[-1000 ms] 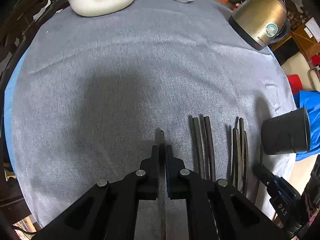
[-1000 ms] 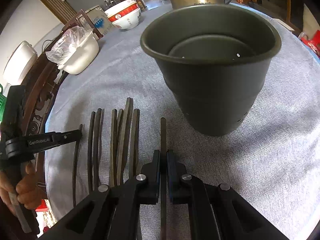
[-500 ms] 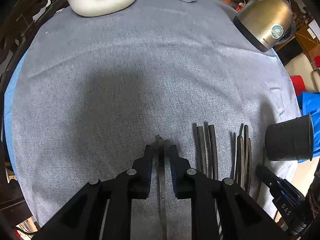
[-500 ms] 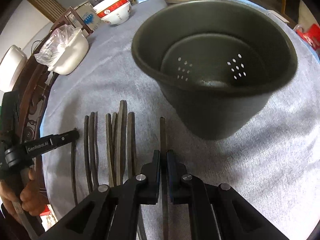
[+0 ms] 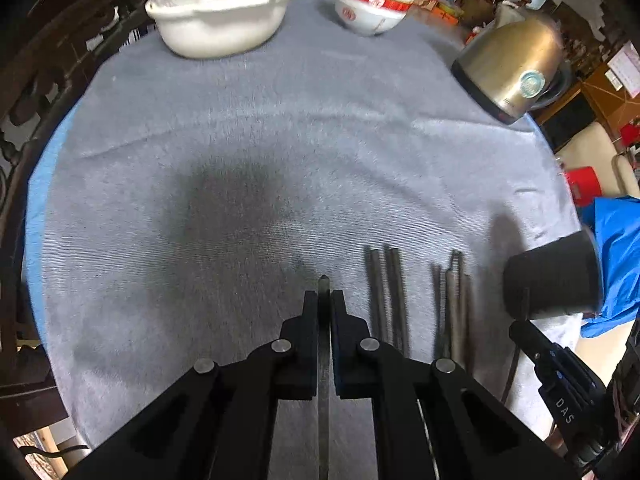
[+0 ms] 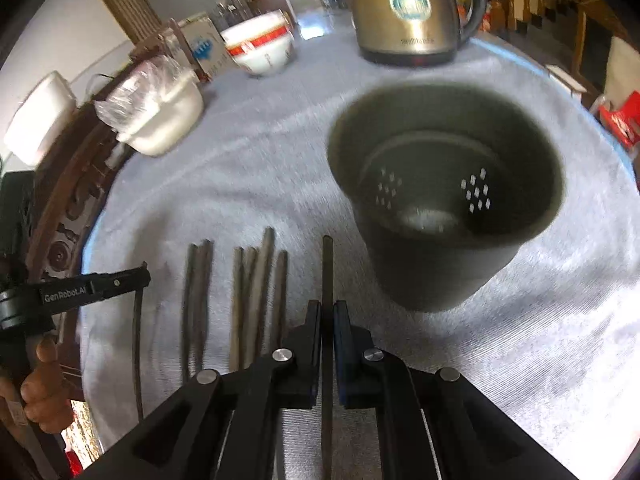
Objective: Organize utensils
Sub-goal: 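Lift both held chopsticks upright and carry them above the grey cup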
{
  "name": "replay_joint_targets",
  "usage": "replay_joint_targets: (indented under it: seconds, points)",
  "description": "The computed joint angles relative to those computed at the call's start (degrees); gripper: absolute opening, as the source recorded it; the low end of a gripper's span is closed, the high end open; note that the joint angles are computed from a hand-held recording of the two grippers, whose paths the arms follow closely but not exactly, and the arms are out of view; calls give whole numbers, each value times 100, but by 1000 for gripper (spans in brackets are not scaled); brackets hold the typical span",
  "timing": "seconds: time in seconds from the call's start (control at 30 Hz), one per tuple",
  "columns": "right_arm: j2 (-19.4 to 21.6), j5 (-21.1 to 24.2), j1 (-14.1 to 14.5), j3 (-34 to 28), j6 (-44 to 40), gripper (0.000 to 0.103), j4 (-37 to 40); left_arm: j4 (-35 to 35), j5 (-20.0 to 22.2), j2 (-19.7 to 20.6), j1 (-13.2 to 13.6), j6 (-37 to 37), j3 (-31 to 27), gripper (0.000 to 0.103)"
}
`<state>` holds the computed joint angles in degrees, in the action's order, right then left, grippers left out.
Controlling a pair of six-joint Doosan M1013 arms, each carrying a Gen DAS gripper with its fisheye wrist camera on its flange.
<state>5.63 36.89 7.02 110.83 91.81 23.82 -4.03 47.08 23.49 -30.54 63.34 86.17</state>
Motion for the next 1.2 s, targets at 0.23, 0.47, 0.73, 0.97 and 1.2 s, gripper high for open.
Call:
replay_joint_targets:
  seconds: [0.23,0.47,0.73,0.97,1.2]
  points:
    - [-280,-156,-231,160,-1045,6,1200,129,-351,-470,-180,-86,292,6]
    - [-673,-376,-416,360,-2190,6,2315,457,-641,-913,-347,-216,392,6]
    - [-992,-666,-504,480,-3133,6,3057,1155,-957,-1276,-593,-653,479,6]
    - [-1158,-815,-545,516,-3535,6,3388,1481,-1083,-1417,-754,-786,422,6]
    - [-1342,-973,-681,575,-3997,6,3832,1630,-1093,-1418,-860,-863,303,6]
